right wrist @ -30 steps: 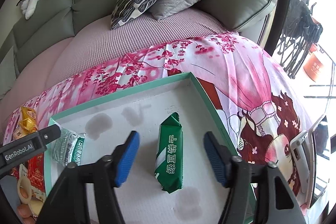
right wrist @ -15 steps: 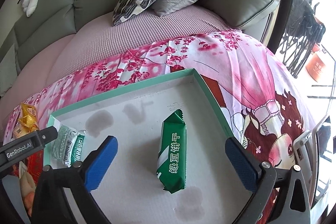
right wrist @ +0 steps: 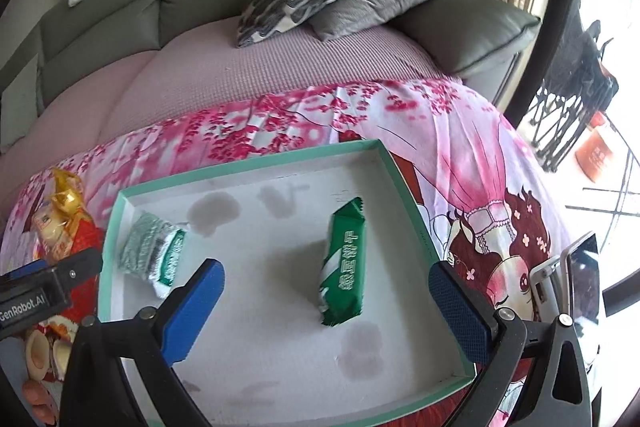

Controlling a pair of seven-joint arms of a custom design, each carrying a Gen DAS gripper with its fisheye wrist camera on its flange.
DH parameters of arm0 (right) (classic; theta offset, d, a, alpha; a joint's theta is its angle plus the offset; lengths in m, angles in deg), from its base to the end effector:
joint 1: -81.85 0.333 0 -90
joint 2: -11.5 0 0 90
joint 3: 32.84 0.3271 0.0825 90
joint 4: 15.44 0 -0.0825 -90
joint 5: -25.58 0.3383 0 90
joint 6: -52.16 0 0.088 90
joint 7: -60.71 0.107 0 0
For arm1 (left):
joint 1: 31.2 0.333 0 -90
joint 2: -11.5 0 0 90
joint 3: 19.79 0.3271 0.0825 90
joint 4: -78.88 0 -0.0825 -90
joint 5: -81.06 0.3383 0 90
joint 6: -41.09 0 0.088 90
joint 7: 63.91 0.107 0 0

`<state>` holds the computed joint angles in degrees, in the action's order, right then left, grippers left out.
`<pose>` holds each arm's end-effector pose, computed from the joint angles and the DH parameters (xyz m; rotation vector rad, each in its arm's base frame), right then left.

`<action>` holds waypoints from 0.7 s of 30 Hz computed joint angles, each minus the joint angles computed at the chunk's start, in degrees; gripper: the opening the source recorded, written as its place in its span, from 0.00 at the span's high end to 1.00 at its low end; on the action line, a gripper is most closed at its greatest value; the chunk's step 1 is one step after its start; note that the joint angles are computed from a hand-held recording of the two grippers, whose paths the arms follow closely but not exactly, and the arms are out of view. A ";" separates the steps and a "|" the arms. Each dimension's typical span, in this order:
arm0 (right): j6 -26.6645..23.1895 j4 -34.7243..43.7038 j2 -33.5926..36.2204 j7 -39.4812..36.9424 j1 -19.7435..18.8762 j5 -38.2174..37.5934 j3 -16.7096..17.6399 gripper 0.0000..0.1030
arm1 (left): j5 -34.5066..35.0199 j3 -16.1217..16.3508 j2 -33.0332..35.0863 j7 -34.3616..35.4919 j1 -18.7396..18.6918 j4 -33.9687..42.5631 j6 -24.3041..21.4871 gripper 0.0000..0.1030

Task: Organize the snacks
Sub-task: 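Withdraw both tools from the tray back toward the snack pile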

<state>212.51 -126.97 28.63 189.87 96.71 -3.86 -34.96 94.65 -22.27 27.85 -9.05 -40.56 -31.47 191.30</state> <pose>0.5974 0.1608 0.4247 -1.8664 1.9015 -0.6431 0.6010 -0.1293 0.4243 -2.2075 1.7515 -0.4678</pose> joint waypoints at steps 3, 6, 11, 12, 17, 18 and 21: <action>1.36 -1.91 -1.32 -0.45 0.14 0.61 0.93 0.00 | 1.19 0.68 -3.54 -1.45 0.42 -5.01 1.71 0.00; 1.65 -3.19 -2.22 -1.95 0.15 2.84 2.36 0.00 | 3.50 1.08 -6.85 -4.07 1.25 -9.53 3.25 0.00; -1.00 -2.85 -2.38 -3.08 1.99 3.45 3.34 0.00 | 8.98 0.61 -11.58 -8.47 3.92 -16.17 5.19 0.00; -1.95 -2.63 -2.20 -3.78 2.07 4.49 3.92 0.00 | 8.76 0.33 -12.34 -8.37 4.80 -17.56 5.84 0.00; -3.38 -2.15 -1.10 -8.77 2.13 11.27 7.18 0.00 | 7.54 -0.24 -14.43 -9.11 8.58 -21.33 7.64 0.00; -3.17 -2.18 -0.94 -9.60 2.37 12.19 7.56 0.00 | 8.09 -0.24 -14.96 -10.15 9.19 -22.01 7.90 0.00; -2.60 -2.07 -0.36 -10.79 4.05 12.68 7.88 0.00 | 7.93 -0.53 -16.23 -10.22 10.96 -24.12 9.03 0.00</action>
